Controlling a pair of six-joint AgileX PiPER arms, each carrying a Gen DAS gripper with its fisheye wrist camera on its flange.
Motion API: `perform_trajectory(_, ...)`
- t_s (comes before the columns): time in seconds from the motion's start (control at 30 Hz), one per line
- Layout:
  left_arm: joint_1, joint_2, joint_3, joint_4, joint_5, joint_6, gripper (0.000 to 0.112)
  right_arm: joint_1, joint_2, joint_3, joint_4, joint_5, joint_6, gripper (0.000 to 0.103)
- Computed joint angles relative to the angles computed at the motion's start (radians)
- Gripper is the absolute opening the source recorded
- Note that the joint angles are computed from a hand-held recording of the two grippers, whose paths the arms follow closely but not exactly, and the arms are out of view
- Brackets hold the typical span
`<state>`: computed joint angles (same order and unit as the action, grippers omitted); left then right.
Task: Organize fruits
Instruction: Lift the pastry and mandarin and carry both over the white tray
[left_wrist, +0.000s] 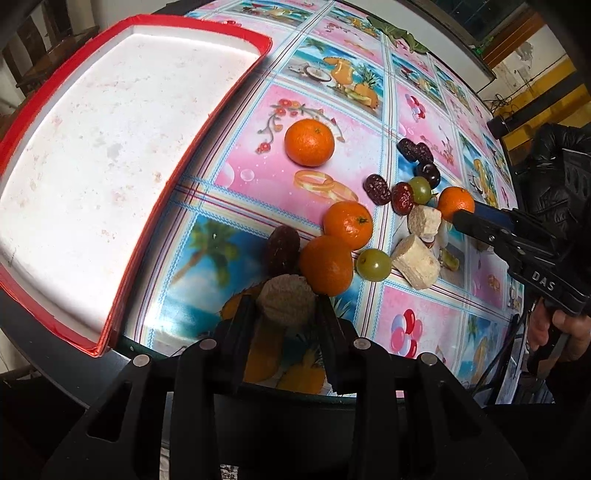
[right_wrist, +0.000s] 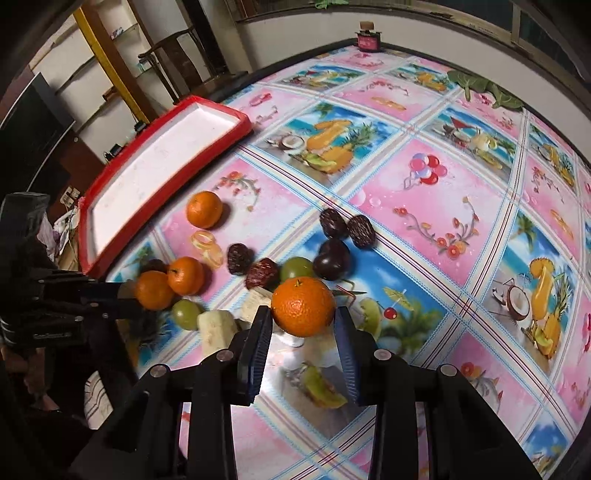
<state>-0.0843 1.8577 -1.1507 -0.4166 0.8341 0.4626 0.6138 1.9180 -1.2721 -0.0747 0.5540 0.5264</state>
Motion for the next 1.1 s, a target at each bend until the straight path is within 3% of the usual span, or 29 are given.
perform_trajectory(0.73,0.096,-0.003,-0.169,-0.027,0.059,0.042,0.031,0.053,0.085,-0.257,0.054,0.05,-0.068,0.035)
perform_trajectory(0.93,0.131,0.075,-0.3,-0.011,0.077,0.017,0.031,0.051,0.19,-0.454,0.067,0.116,-0.123,0.035)
perform_trajectory(1.1,0.139,0.176,-0.436,-0.002,0.094,-0.031,0.031,0.036,0.355,-0.752,0.099,0.242,-0.192,0.035)
